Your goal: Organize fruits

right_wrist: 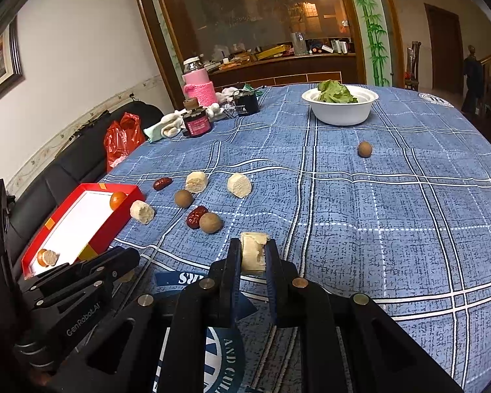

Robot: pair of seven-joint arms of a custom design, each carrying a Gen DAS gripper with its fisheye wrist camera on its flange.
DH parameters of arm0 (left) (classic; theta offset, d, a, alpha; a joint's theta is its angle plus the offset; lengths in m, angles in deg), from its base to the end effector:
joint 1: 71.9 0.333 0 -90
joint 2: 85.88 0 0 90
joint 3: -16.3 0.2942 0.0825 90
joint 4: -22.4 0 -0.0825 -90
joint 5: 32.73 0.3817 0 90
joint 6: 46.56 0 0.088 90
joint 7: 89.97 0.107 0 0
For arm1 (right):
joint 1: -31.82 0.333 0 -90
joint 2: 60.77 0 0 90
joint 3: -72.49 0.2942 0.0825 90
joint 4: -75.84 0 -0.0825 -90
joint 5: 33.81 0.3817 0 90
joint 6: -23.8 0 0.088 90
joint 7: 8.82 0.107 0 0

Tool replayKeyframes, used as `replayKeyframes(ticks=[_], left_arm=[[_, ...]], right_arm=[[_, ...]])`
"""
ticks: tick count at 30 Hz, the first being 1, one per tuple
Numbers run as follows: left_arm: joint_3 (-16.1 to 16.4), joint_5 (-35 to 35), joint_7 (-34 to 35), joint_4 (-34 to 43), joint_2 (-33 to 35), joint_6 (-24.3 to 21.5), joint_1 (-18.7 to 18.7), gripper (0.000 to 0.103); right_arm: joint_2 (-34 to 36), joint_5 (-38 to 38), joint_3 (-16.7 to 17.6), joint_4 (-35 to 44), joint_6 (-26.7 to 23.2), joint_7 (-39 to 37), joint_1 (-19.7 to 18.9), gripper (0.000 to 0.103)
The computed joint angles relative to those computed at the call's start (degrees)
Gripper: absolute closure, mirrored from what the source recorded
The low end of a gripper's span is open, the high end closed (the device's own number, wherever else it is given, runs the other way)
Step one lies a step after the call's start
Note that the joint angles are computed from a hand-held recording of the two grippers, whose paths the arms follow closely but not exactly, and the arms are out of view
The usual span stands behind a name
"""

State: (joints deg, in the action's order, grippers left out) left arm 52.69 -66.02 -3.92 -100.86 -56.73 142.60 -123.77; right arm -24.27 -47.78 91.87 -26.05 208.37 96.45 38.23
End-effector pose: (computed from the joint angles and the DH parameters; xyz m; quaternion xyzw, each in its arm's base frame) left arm 0.5854 -0.1226 0.2794 -0.7242 0.5718 -0.2753 0.2699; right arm 0.6310 0.2899 0.3018 -0.7283 0.5458 -0.1372 0.3909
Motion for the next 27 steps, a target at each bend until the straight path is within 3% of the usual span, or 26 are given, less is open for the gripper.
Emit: replayKeyframes(ticks=[13, 19, 27], left_arm=[[7.05, 2.18, -5.05, 0.07, 2.66, -2.60, -6.36, 0.090], [13.34, 2.54, -6.26, -0.95, 5.68, -0.79, -13.54, 0.090], [7.43, -0.50, -2.03, -0.32, 2.85, -0.24, -7.68, 0.090]], right_arm=[[1.21, -2.12, 5.72, -0.98, 2.79, 0.41, -5.77, 0.089], [1.46, -3.76, 6.25, -0.92, 2.99, 1.45, -6.37, 0.089], [0.99, -3.56, 3.56, -0.43, 2.37, 2.42, -3.87, 0.089]])
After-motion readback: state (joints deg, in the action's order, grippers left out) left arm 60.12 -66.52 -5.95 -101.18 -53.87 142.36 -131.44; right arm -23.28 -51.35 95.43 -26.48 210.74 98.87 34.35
